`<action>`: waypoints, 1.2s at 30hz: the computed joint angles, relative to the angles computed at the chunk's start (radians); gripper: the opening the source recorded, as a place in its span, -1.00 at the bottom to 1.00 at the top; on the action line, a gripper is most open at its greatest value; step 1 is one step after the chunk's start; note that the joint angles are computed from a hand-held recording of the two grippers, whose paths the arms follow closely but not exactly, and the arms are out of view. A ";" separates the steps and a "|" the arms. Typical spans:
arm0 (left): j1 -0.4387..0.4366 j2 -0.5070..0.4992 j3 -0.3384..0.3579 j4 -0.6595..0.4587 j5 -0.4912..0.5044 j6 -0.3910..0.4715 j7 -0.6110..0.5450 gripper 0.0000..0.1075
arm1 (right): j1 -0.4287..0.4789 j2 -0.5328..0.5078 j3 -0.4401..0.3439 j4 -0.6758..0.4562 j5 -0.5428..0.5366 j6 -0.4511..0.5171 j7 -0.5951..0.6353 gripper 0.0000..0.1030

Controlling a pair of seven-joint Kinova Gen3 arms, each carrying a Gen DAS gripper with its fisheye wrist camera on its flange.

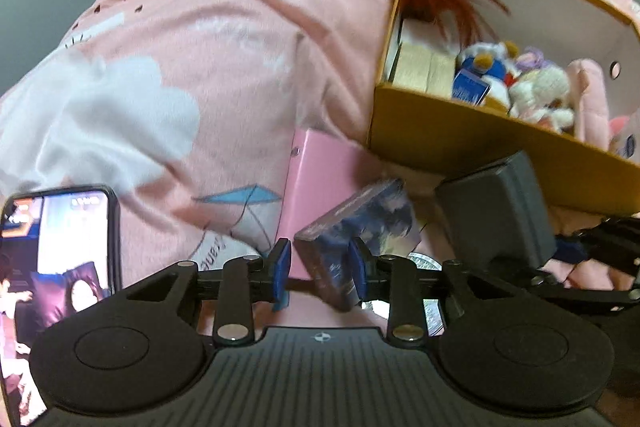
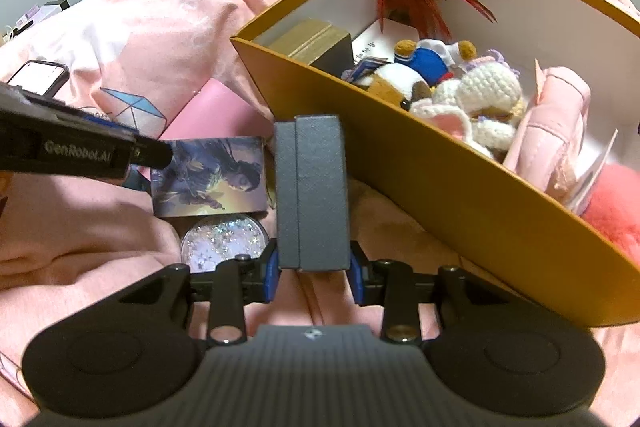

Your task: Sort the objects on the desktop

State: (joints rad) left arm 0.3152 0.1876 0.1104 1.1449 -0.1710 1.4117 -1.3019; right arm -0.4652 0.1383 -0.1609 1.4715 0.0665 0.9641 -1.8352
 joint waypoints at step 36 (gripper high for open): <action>-0.132 -0.127 0.005 0.258 0.379 -0.375 -0.358 -0.52 | -0.024 0.027 0.007 -0.025 0.052 -0.016 -0.017 -0.11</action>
